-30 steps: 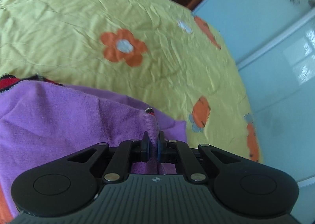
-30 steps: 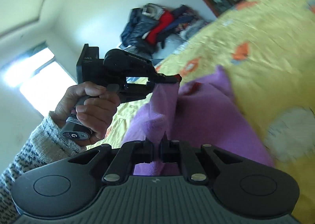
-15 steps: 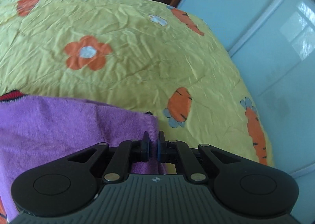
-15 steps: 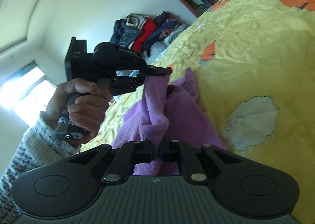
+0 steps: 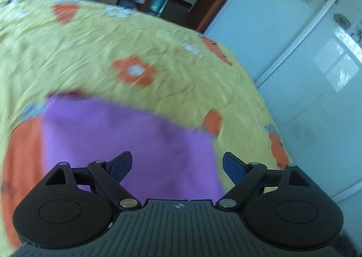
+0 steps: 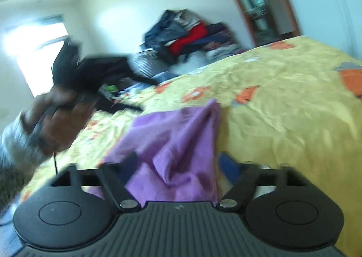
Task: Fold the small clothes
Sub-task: 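Open the left gripper while the right gripper keeps holding the sweater edge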
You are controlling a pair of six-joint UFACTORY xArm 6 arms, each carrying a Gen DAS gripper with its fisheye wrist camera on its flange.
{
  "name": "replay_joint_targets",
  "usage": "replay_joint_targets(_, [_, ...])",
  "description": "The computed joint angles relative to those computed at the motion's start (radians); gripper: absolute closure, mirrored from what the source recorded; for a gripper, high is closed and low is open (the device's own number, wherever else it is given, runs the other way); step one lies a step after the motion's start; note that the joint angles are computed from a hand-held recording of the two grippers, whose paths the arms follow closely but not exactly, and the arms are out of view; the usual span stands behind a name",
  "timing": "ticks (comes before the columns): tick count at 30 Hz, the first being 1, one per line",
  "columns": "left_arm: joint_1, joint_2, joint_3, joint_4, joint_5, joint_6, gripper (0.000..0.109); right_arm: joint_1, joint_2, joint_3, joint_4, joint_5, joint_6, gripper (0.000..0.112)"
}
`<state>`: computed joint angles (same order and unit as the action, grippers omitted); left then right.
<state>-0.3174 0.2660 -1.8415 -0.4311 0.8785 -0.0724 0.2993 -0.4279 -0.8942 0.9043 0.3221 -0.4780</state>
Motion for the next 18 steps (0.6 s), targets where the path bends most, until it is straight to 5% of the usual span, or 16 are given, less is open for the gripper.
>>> replay_joint_targets(3, [0.026, -0.164, 0.239, -0.091, -0.018, 0.085, 0.024, -0.148, 0.158, -0.167, 0.237, 0.302, -0.091, 0.067])
replay_joint_targets(9, [0.016, -0.371, 0.546, -0.169, -0.095, 0.211, 0.023, -0.255, 0.358, -0.337, 0.321, 0.607, -0.089, 0.067])
replay_joint_targets(10, [0.008, -0.389, 0.575, -0.164, -0.101, 0.23, 0.023, -0.258, 0.37, -0.346, 0.325, 0.625, -0.078, 0.068])
replay_joint_targets(12, [-0.019, -0.427, 0.631, -0.1, -0.126, 0.239, 0.023, -0.25, 0.388, -0.358, 0.32, 0.647, -0.077, 0.105])
replay_joint_targets(18, [-0.101, -0.464, 0.709, 0.224, -0.161, 0.263, 0.026, -0.206, 0.32, -0.329, 0.283, 0.483, -0.084, 0.107])
